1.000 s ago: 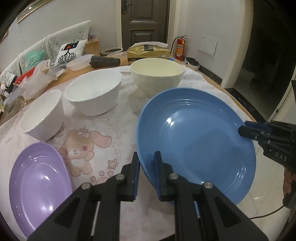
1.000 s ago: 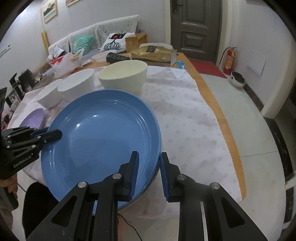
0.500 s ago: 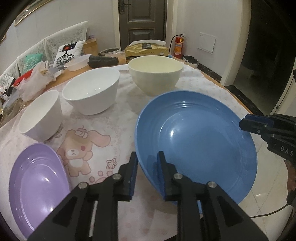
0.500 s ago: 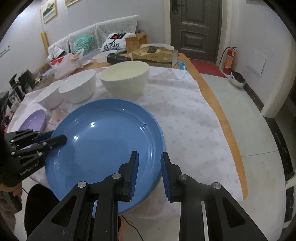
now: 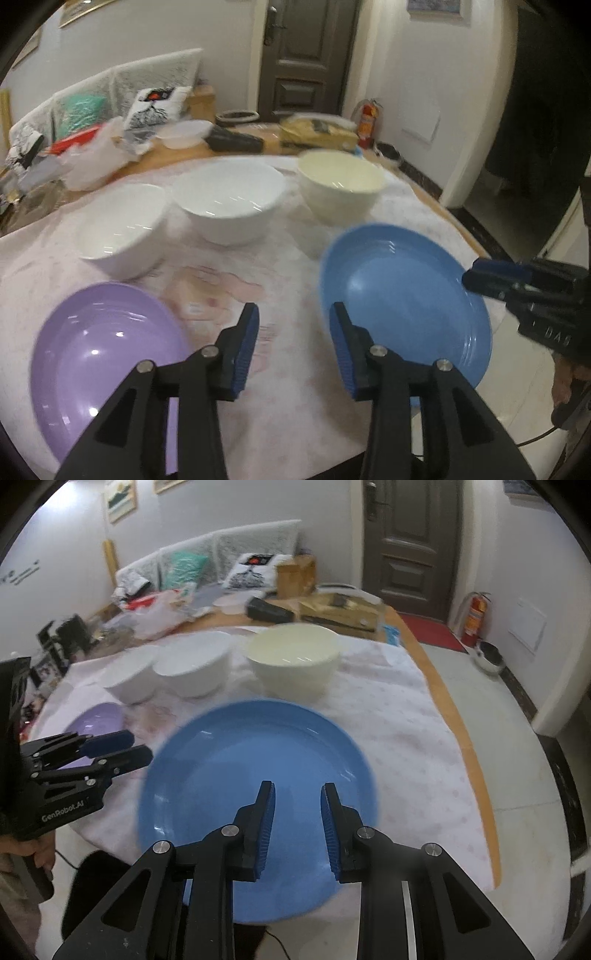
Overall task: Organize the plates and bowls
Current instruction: 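Move the left gripper to the purple plate rim and grasp it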
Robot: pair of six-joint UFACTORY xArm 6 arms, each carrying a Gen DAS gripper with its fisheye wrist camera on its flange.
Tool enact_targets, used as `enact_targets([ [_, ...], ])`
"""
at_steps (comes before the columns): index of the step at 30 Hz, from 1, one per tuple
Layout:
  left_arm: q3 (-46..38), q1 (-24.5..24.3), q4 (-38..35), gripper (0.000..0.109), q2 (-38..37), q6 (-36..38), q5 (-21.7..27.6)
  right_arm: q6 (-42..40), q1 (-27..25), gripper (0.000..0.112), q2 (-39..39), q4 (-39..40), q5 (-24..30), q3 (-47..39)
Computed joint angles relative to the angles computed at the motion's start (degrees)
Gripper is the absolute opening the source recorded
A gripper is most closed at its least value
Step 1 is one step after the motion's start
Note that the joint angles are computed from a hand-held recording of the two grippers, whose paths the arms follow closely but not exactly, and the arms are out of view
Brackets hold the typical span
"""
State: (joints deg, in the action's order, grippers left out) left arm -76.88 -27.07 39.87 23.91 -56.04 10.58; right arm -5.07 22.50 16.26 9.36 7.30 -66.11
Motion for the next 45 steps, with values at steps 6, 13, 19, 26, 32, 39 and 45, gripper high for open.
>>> enact_targets([
  [6,9.1,5.7,14.6,0.038,-8.8,-15.9,-1.5,-11.6,5.8,0.022,3.5,11.4,4.3,-7.3],
  [13,20.0,14.2,28.8,0.038,-18.3,-32.8,-1.8,-14.1,10.6,0.023,9.7,13.2,9.4,-16.9],
  [19,26.5,21.0,35.6,0.039,-22.2,-41.3,-3.6,-12.0,13.2,0.023,16.8,9.6,15.3,-26.9],
  [26,28.3,25.5,37.9,0.039,-19.9,-43.7,-9.7,-8.5,14.4,0.023,23.8,7.5,21.4,-35.9],
  [32,26.7,25.8,36.4,0.039,-15.8,-41.9,-13.4,-4.5,14.3,0.023,26.4,3.8,23.5,-39.1],
  [39,25.0,25.5,35.7,0.028,-13.2,-40.8,-14.8,-4.6,14.4,0.022,27.1,3.0,24.9,-40.1],
  [45,24.2,25.7,37.9,0.010,-12.4,-43.4,-14.4,-3.9,14.6,0.020,27.0,1.1,24.5,-39.8],
])
